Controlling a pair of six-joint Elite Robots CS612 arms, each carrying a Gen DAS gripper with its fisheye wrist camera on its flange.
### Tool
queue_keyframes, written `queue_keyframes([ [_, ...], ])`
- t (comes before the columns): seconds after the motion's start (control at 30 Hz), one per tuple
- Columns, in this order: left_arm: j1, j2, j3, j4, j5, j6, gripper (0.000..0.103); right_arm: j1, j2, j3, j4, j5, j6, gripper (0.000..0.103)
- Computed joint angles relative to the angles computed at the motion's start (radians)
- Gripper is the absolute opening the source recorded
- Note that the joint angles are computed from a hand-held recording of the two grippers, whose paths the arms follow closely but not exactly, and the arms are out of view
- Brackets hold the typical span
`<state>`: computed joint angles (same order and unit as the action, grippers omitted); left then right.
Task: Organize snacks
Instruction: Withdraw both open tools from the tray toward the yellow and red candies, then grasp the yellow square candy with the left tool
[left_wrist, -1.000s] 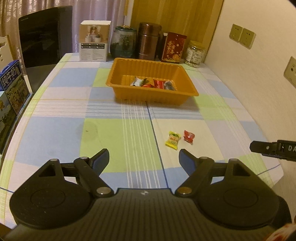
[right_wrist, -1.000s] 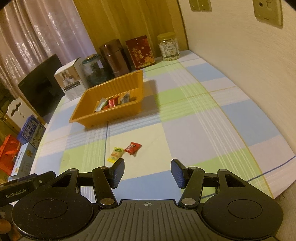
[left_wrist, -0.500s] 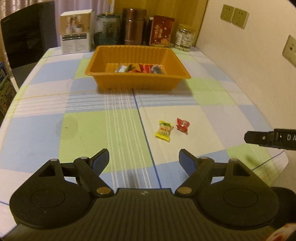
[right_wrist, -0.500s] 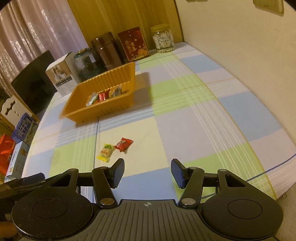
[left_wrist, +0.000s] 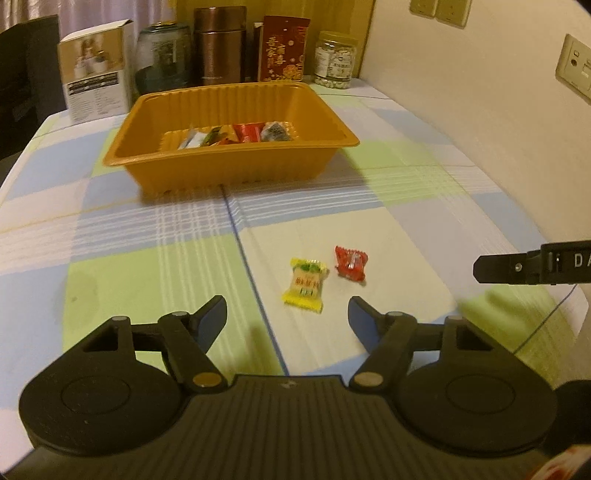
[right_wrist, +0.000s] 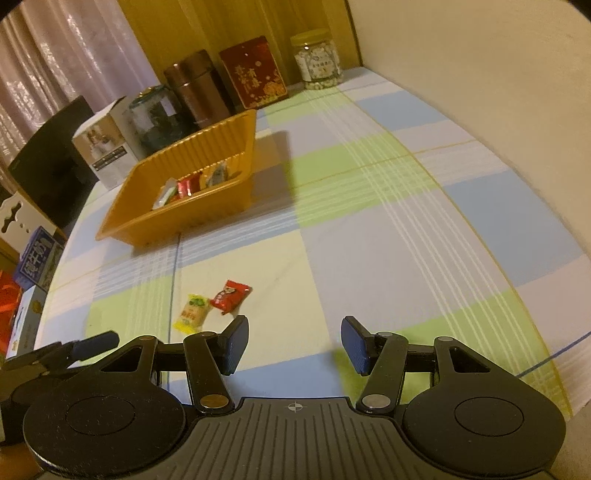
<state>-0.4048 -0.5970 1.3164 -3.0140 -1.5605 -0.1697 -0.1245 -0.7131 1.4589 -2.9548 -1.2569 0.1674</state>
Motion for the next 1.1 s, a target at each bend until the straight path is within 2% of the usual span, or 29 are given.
queue_keyframes([
  [0.23,0.001,0.057,-0.086,0.031,-0.016,0.124,0.056,0.000,0.025,-0.044,0.030,0.006,-0.017,0.056],
  [0.47,0.005,0.091,-0.143,0.080,-0.043,0.182,0.040,-0.001,0.042,-0.078,0.067,0.029,-0.057,0.056],
  [0.57,0.008,0.097,-0.153,0.098,-0.057,0.191,0.025,0.000,0.050,-0.096,0.099,0.043,-0.081,0.056],
  [0.67,0.008,0.091,-0.142,0.090,-0.049,0.179,0.020,0.003,0.060,-0.125,0.168,0.078,-0.177,0.056],
  [0.77,0.012,0.076,-0.116,0.075,-0.040,0.137,0.020,0.010,0.070,-0.153,0.222,0.101,-0.306,0.056],
  [0.9,0.021,0.051,-0.072,0.051,-0.032,0.078,0.019,0.017,0.092,-0.183,0.242,0.136,-0.454,0.056],
  [0.97,0.025,0.038,-0.049,0.036,-0.026,0.049,0.013,0.021,0.105,-0.203,0.264,0.146,-0.520,0.056],
  [1.1,0.032,0.017,-0.009,0.004,-0.008,0.010,0.012,0.031,0.130,-0.235,0.275,0.133,-0.622,0.056],
])
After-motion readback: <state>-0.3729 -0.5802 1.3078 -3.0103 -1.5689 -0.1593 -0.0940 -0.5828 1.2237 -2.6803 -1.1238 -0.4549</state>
